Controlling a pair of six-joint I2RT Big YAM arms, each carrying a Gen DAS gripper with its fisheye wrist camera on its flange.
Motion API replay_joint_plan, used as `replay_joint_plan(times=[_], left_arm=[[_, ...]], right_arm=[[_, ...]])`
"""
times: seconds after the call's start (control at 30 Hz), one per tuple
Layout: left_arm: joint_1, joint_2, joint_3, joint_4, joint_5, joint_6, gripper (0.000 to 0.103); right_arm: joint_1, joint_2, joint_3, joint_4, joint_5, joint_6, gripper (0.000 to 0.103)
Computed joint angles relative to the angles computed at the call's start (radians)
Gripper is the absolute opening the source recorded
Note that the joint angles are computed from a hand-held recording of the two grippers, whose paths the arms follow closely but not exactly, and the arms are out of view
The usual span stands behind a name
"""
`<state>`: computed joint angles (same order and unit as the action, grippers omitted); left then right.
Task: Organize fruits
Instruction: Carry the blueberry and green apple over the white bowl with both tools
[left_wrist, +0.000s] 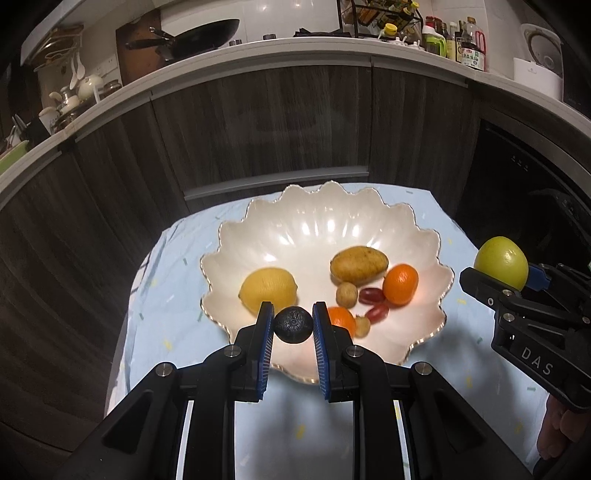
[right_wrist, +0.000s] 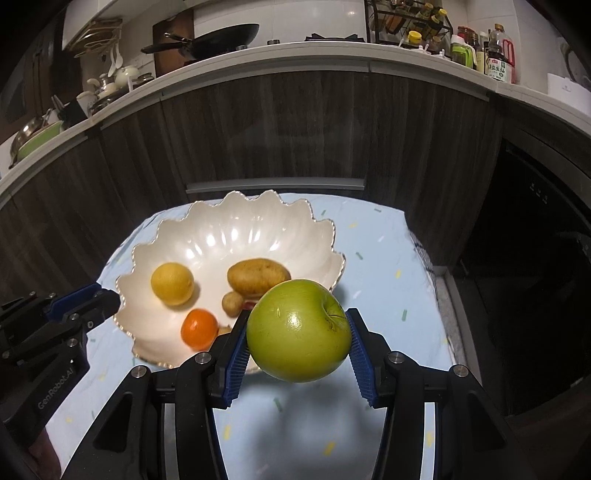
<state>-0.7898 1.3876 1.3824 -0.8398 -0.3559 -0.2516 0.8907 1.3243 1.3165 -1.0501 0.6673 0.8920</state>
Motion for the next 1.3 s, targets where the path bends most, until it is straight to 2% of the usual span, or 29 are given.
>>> replay_joint_plan(times=[0.63, 1.3], left_arm=[[0.066, 0.109, 0.105, -0.021, 0.059, 0.009, 0.022], [0.106, 0.196, 0.16, -0.062, 0.105, -0.008, 0.022]], right_arm=[[-0.111, 0.073, 0.063, 0.071, -0.035, -0.126, 0.05], [-0.183, 0.157, 0.104, 0.089, -0.122, -0.17, 0.05]])
